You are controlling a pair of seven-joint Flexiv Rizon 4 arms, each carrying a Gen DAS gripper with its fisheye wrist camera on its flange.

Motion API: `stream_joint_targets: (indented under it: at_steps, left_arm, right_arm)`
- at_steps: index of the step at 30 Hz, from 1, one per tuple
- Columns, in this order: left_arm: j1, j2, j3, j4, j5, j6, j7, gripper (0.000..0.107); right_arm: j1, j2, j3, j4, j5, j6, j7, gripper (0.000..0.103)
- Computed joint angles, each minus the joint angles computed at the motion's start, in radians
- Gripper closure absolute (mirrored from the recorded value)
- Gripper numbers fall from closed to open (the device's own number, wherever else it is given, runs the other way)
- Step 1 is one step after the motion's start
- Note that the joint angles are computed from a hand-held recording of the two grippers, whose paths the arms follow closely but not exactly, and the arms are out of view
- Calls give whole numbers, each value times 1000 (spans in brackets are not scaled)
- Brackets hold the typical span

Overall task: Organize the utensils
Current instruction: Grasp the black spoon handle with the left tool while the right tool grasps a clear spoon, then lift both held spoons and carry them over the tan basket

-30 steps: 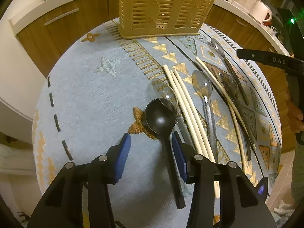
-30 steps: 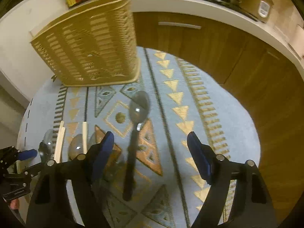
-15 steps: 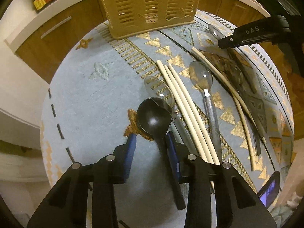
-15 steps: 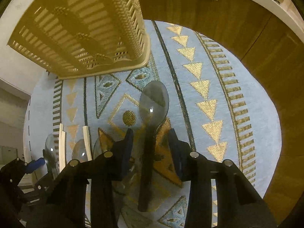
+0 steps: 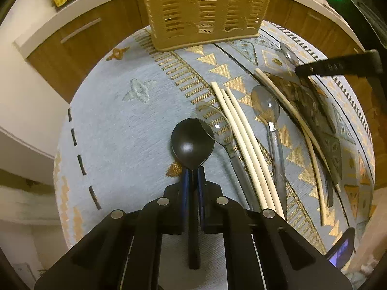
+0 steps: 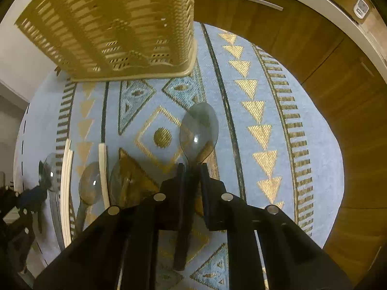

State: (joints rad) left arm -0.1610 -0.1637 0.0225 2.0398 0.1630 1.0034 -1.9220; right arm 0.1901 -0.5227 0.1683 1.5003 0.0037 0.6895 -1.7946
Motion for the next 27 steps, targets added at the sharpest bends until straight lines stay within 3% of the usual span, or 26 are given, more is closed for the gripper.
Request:
stream_joint_targets:
  at_steps: [3, 7, 12, 14, 18, 22, 27]
  left_arm:
    - [5, 11, -1, 15, -18, 3, 15, 98]
    - [22, 29, -18, 50, -107, 12, 108, 80]
    - [2, 14, -18, -4, -34, -76, 88, 80]
    - [-5, 5, -19, -32, -8, -111, 87, 81]
    - [-21, -9, -22, -67, 23, -146, 87, 101]
    - [-39, -15, -16, -83, 76, -145, 40, 102]
    - [-27, -11, -9, -47, 49, -52, 16, 102]
  right_arm:
    - [-2, 7, 1, 11, 2, -2, -6, 92]
    - [-15, 24, 5, 38, 15, 6, -28, 92]
    - [-11, 7, -4, 9, -1, -16, -42, 92]
    - [0, 0, -6, 5, -13, -13, -36, 92]
    - [10, 3, -8, 18, -31, 4, -38, 92]
    - [11, 12, -4, 39, -32, 28, -39, 93]
    - [-11, 27, 13, 58, 5, 42, -67, 93]
